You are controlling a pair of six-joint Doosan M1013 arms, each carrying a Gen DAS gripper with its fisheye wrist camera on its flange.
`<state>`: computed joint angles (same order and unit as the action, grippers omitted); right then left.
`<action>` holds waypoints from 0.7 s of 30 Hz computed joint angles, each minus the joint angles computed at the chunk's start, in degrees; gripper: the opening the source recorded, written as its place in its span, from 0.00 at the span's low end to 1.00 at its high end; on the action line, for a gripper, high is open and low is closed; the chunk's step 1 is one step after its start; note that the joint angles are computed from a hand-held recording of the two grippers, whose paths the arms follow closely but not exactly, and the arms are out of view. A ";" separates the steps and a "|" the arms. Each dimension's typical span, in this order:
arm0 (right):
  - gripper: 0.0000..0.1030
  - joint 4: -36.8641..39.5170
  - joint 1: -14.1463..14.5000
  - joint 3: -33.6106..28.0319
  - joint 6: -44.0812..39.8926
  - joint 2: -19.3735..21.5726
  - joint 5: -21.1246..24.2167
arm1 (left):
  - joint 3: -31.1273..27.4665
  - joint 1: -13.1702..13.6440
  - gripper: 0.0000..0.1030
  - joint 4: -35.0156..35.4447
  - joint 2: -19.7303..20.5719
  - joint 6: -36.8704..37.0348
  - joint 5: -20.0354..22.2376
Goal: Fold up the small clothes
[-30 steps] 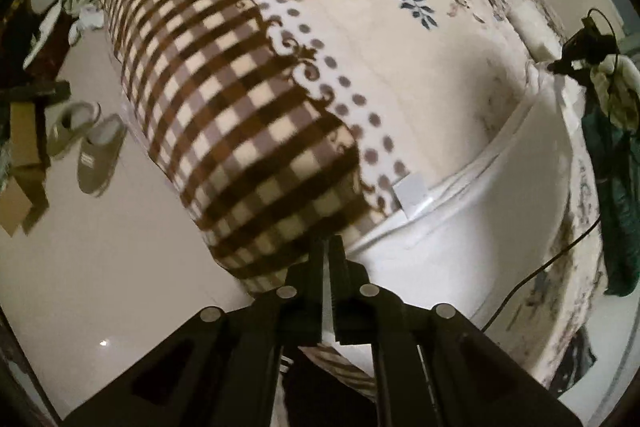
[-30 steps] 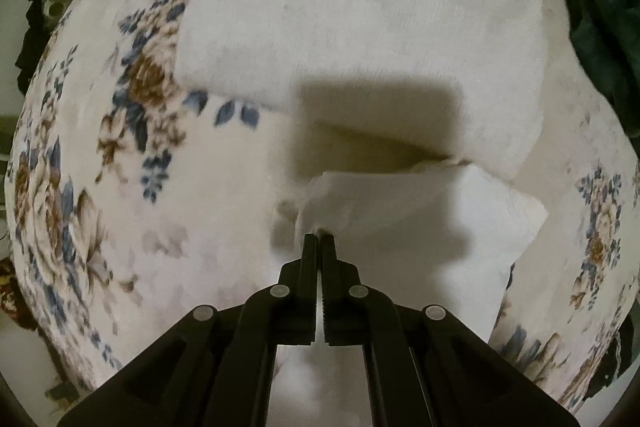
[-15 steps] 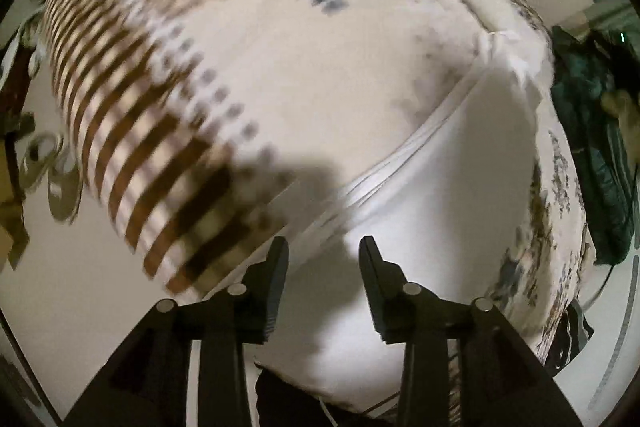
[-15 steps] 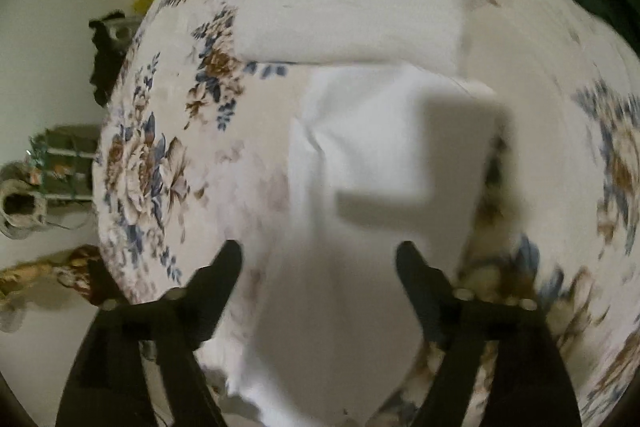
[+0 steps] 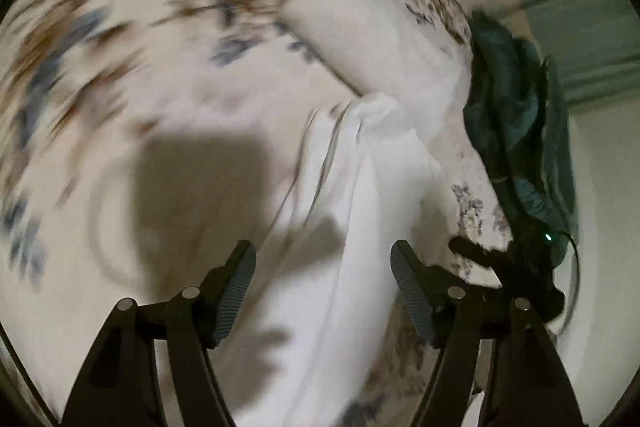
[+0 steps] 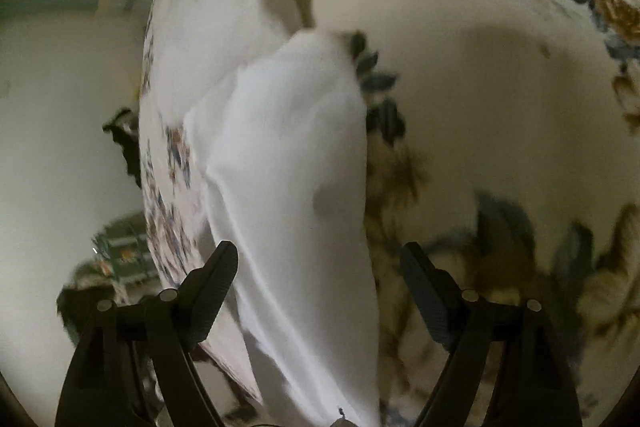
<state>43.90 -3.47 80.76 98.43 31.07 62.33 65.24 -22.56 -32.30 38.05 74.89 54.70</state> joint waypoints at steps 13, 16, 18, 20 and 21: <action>0.82 19.34 -2.14 -1.78 -8.72 7.70 -4.82 | -36.25 1.97 0.64 -13.14 25.05 7.50 24.39; 0.81 22.80 -1.82 -2.64 -11.09 8.71 -4.72 | -37.12 1.41 0.52 -11.58 25.11 11.12 24.43; 0.44 23.81 -1.24 -3.50 -12.58 9.20 -5.06 | -37.30 0.69 0.07 -8.16 24.80 12.81 24.23; 0.22 19.47 -0.55 -4.85 -10.77 9.18 -6.00 | -36.53 0.20 0.07 -5.93 24.08 14.06 22.81; 0.13 18.38 -0.36 -4.93 -10.56 8.95 -6.67 | -35.07 0.01 0.07 -5.15 23.12 14.90 21.51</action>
